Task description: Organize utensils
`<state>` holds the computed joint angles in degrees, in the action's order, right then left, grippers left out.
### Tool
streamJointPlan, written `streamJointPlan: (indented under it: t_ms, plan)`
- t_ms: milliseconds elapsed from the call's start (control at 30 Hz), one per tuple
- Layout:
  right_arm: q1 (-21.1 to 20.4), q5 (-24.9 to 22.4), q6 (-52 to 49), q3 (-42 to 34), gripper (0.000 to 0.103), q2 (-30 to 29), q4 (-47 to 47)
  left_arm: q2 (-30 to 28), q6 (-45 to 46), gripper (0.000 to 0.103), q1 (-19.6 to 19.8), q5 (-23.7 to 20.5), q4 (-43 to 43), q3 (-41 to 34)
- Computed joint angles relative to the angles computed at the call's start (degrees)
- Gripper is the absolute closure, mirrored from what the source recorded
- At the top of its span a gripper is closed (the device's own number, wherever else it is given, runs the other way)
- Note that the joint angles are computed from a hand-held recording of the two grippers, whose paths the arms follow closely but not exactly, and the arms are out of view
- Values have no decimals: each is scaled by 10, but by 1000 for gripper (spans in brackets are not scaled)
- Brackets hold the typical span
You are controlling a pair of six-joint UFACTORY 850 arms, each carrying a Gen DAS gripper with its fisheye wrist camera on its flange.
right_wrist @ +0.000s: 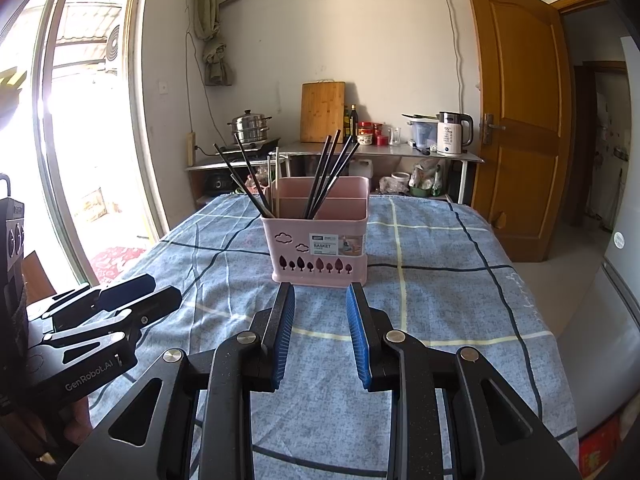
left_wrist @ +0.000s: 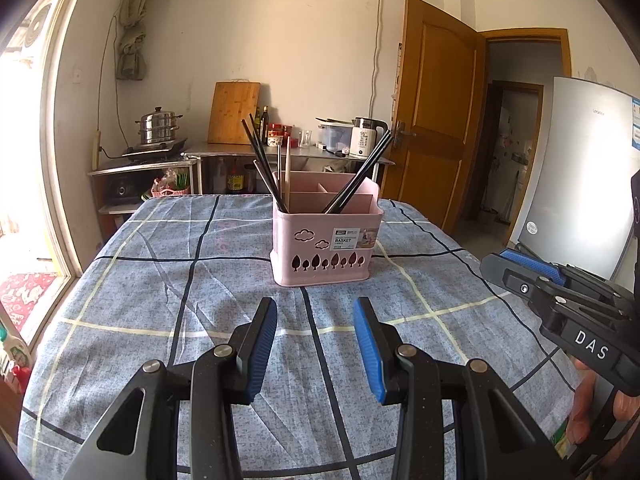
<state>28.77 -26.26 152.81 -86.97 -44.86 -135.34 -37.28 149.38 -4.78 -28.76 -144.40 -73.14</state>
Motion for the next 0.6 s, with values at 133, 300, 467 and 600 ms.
streamJointPlan:
  t_ms: [133,300,467,600]
  plan:
    - [0,1,-1,-1,75,0,-1,1,10,64,0,2,-3,1]
    - [-1,2,-1,-2,75,-1,0,1,9,64,0,6,0,-1]
    - [-1,2,-4,-2,75,-1,2,1,6,64,0,11,6,-1]
    - [0,2,-3,-2,75,-1,2,1,16,64,-2,16,0,-1]
